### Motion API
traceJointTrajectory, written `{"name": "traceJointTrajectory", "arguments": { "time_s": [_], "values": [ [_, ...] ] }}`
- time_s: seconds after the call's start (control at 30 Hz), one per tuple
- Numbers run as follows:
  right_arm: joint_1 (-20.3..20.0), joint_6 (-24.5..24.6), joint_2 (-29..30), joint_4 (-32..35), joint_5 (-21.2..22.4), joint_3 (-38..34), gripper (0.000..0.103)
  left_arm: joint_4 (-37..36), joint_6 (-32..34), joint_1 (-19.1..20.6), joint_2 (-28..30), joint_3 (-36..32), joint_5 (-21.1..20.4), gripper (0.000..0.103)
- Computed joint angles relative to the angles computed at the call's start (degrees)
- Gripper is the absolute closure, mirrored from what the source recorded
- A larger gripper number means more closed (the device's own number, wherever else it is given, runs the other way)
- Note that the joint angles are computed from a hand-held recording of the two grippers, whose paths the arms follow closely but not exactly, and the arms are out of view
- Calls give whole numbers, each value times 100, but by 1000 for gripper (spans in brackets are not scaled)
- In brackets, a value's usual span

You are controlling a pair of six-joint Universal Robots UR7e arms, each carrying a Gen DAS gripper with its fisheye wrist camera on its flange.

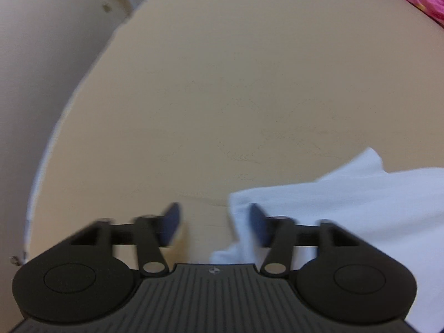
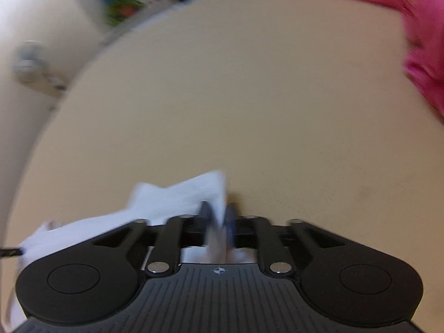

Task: Fold small clothes
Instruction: 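Lift the hem with both grippers and fold it over toward the collar, then open both grippers and release the folded shirt onto the mattress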

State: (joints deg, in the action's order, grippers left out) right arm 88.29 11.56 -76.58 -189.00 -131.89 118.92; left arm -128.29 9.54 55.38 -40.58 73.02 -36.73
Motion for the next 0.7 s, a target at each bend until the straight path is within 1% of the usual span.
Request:
{"name": "traceJointTrajectory", "arguments": {
  "time_s": [0.07, 0.13, 0.23, 0.27, 0.3, 0.33, 0.37, 0.4, 0.43, 0.47, 0.53, 0.6, 0.63, 0.67, 0.7],
  "values": [
    [205, 36, -51, -462, -427, 160, 62, -247, 20, -42, -276, 238, -34, 33],
    [415, 53, -354, -772, -418, 569, 56, -489, 97, -92, -699, 646, -213, 33],
    [893, -35, -910, -838, -447, 1383, 56, -755, 219, -171, -1576, 1565, -620, 31],
    [1059, -49, -1175, -694, -472, 1725, 56, -710, 237, -197, -1856, 1844, -758, 30],
    [1260, -4, -1278, -596, -577, 1981, 57, -617, 197, -221, -2189, 2183, -919, 28],
    [1453, 52, -1272, -608, -681, 2183, 57, -467, 99, -238, -2440, 2427, -1075, 27],
    [1573, 63, -1290, -521, -771, 2292, 59, -246, 17, -232, -2709, 2686, -1286, 26],
    [1702, 185, -1231, -437, -921, 2395, 62, -34, -39, -227, -2911, 2888, -1394, 26],
    [1773, 396, -1170, -362, -1003, 2509, 76, 100, -89, -259, -3041, 3098, -1379, 26],
    [1799, 599, -1137, -352, -979, 2589, 78, 130, -66, -271, -3143, 3309, -1364, 26],
    [1756, 720, -924, -810, -910, 2682, 78, 181, -239, -293, -3210, 3567, -1386, 26],
    [1623, 570, -679, -1272, -758, 2644, 77, 131, -432, -258, -3134, 3669, -1421, 26],
    [1543, 492, -642, -1330, -602, 2611, 77, 59, -531, -257, -3049, 3685, -1312, 26],
    [1542, 528, -610, -1281, -535, 2587, 73, 20, -637, -237, -2971, 3657, -1239, 27],
    [1528, 531, -587, -1163, -548, 2516, 75, -29, -695, -208, -2907, 3626, -1249, 44]
  ]
}}
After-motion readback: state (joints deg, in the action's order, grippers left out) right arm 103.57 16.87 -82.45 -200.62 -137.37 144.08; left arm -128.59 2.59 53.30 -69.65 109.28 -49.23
